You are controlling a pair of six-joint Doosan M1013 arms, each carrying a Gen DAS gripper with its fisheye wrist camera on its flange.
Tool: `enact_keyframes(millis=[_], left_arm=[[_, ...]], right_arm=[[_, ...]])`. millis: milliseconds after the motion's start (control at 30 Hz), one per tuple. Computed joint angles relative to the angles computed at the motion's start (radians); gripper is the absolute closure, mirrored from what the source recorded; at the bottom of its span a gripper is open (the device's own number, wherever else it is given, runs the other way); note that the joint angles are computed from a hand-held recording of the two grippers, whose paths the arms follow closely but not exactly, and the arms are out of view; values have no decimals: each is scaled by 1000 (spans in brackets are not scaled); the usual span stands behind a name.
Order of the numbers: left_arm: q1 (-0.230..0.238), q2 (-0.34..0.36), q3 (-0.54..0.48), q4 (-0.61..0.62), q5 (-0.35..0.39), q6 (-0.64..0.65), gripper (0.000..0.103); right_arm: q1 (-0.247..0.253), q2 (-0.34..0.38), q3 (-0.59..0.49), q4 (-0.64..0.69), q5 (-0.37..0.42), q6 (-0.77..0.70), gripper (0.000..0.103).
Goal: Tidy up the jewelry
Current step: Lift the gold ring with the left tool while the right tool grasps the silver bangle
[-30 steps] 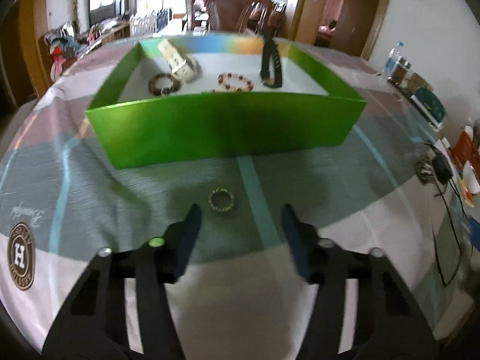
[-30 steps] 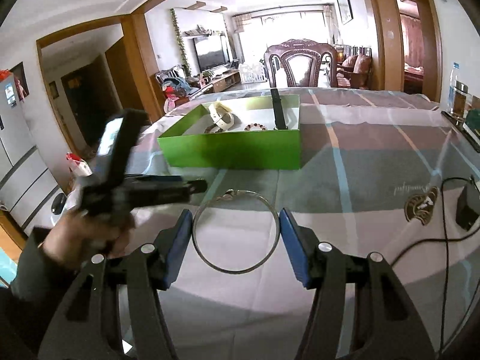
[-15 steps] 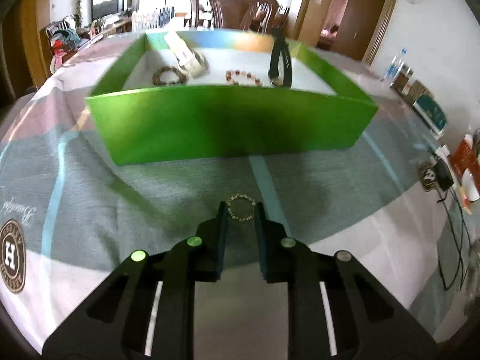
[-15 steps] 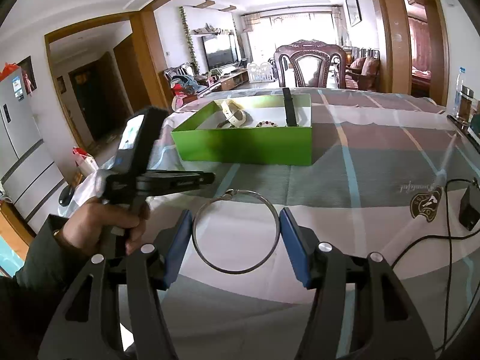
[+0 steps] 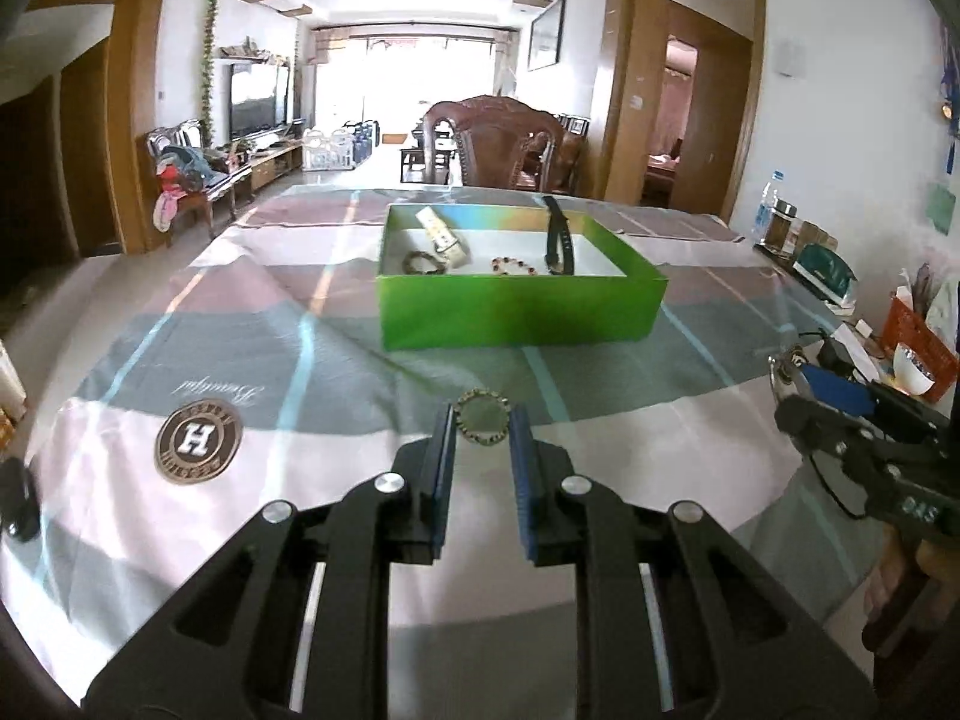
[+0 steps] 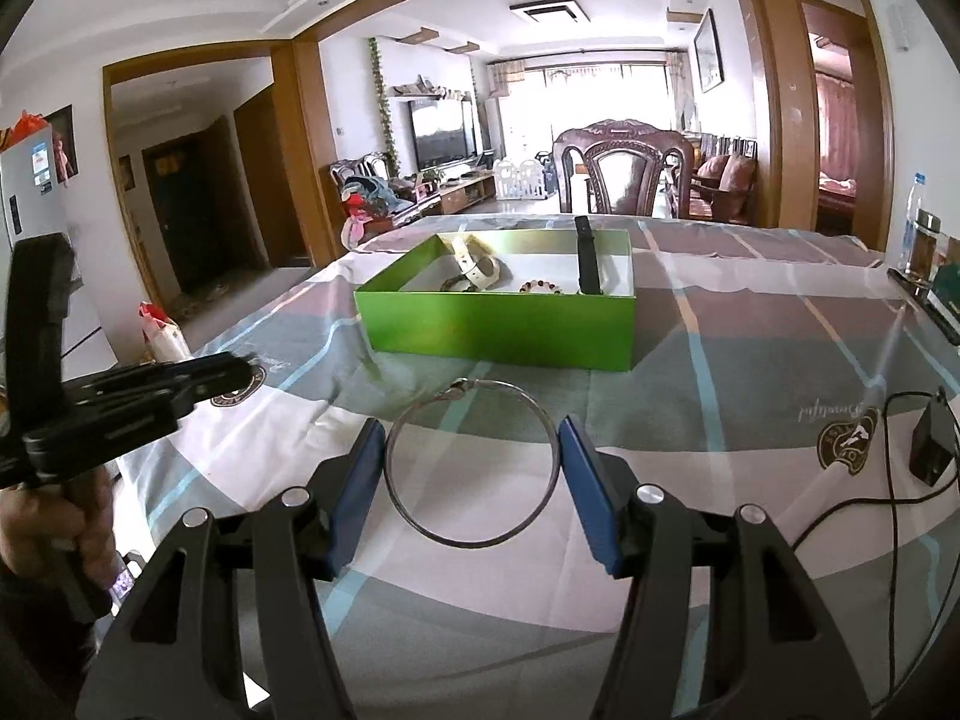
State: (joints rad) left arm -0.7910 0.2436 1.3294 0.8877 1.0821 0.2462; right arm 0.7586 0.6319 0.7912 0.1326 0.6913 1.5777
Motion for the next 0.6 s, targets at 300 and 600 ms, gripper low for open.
enact_keyframes(millis=[300,600], left_arm=[[-6,-8,17,-7,-7,0,85],[-4,-8,19,-16,-15,6,85]], right_arm=[[5,-3,6,-32,7,36,44],[5,-5,13,-41,7,50,44]])
